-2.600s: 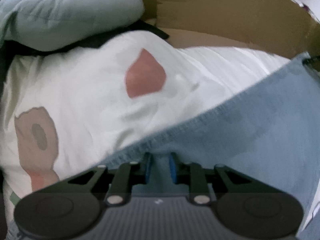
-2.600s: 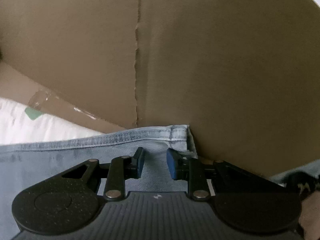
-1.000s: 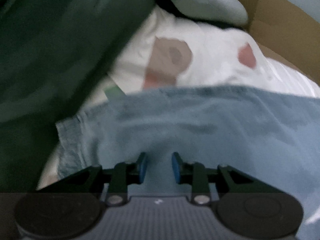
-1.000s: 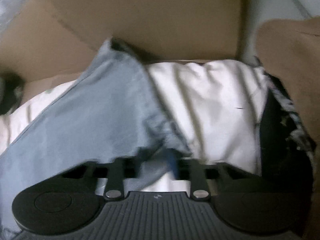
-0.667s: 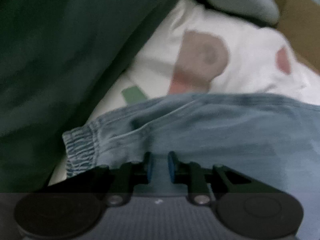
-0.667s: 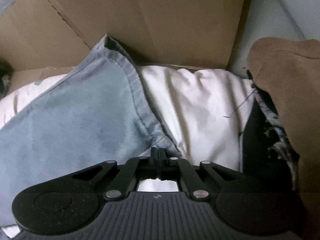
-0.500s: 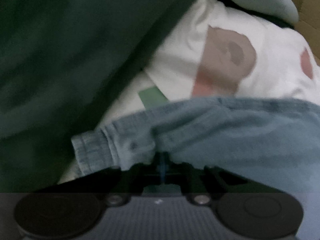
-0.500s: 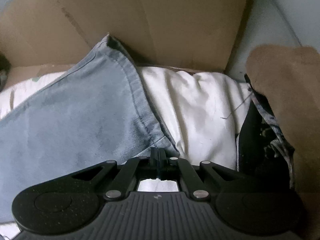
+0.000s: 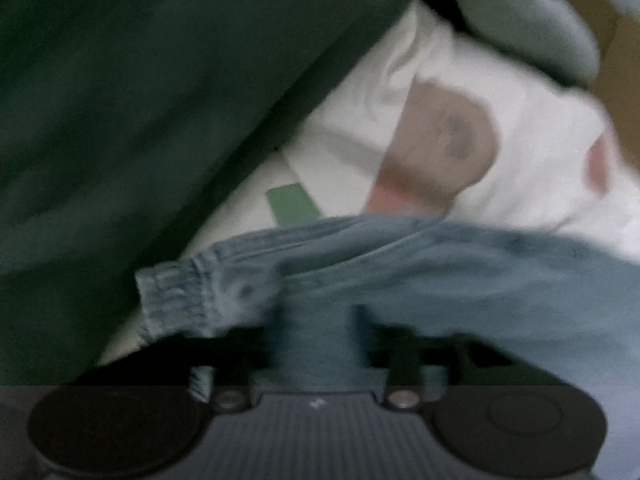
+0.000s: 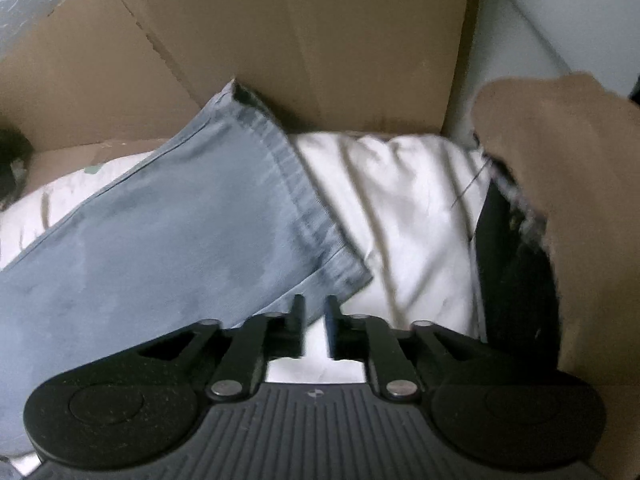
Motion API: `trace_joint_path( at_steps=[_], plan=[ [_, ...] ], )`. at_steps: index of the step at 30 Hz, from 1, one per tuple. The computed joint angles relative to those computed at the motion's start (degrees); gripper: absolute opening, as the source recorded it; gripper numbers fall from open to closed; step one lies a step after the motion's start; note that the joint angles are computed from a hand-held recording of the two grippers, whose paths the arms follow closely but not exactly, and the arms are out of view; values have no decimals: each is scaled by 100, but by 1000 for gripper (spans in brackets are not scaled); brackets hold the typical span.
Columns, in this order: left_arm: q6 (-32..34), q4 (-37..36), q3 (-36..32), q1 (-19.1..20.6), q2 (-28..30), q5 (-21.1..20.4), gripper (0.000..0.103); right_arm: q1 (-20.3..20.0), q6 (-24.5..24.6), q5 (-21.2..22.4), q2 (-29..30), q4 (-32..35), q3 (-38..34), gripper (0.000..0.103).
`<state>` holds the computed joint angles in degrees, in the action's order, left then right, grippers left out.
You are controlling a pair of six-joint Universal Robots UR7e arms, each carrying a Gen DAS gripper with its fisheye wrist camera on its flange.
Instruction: Fold clothes
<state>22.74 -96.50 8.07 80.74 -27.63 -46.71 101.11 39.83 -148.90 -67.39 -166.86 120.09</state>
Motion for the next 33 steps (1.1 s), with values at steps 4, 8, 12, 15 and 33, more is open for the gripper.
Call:
trace_joint_path(
  at_steps=[4,8,12,15,33],
  plan=[
    [58,-660,1395,-92,-726,51,67,-74,-428,244,196,-607,-8,35],
    [149,-1151,1983,-101,-1008,120,72,-212,-838,504,281,-1073,45,35],
    [388,-1309,2613,-67,-1368,26,72,-178,-1237,533,323,-1508,103,35],
    [355,-1573,3457,-139,-1911,-45,72,-4,-1462,422,269,-1494,92,35],
    [-1310,39,4328,-1261,-4048,48,87,1915,5,611,-885,2100,-699,77]
  ],
)
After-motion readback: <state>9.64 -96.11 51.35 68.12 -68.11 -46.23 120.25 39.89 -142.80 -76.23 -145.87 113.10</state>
